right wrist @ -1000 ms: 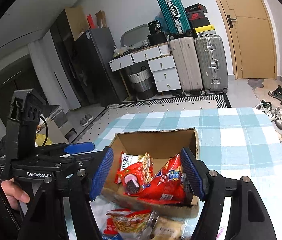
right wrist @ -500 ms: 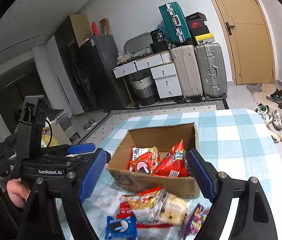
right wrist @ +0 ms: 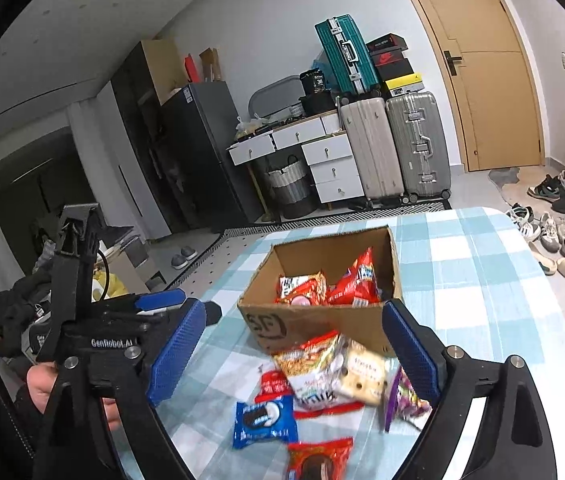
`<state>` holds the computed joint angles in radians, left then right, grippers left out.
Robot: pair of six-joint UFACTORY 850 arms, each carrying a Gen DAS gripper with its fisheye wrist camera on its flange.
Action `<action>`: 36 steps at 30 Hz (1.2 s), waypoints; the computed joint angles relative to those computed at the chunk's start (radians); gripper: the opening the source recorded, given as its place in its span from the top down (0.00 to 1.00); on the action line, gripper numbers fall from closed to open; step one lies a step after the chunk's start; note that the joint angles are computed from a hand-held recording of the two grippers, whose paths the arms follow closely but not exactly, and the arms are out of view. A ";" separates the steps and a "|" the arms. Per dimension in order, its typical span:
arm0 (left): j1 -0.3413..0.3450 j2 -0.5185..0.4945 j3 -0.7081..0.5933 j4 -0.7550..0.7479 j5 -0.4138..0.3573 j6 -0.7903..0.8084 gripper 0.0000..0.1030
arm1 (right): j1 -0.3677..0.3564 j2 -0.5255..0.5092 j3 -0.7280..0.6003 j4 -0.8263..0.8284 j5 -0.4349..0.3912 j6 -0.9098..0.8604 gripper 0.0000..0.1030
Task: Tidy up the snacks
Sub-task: 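Withdraw both grippers from the box toward the remaining snacks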
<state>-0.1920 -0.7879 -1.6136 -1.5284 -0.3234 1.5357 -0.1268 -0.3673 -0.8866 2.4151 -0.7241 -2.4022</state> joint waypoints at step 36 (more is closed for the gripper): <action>0.041 -0.068 0.139 -0.170 -0.031 0.114 0.01 | 0.056 -0.127 0.084 0.081 0.113 -0.044 0.09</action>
<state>-0.1515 -0.8560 -1.4751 -1.6989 -0.3547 1.6502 -0.0704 -0.4939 -0.8031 2.4963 -0.6112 -2.4466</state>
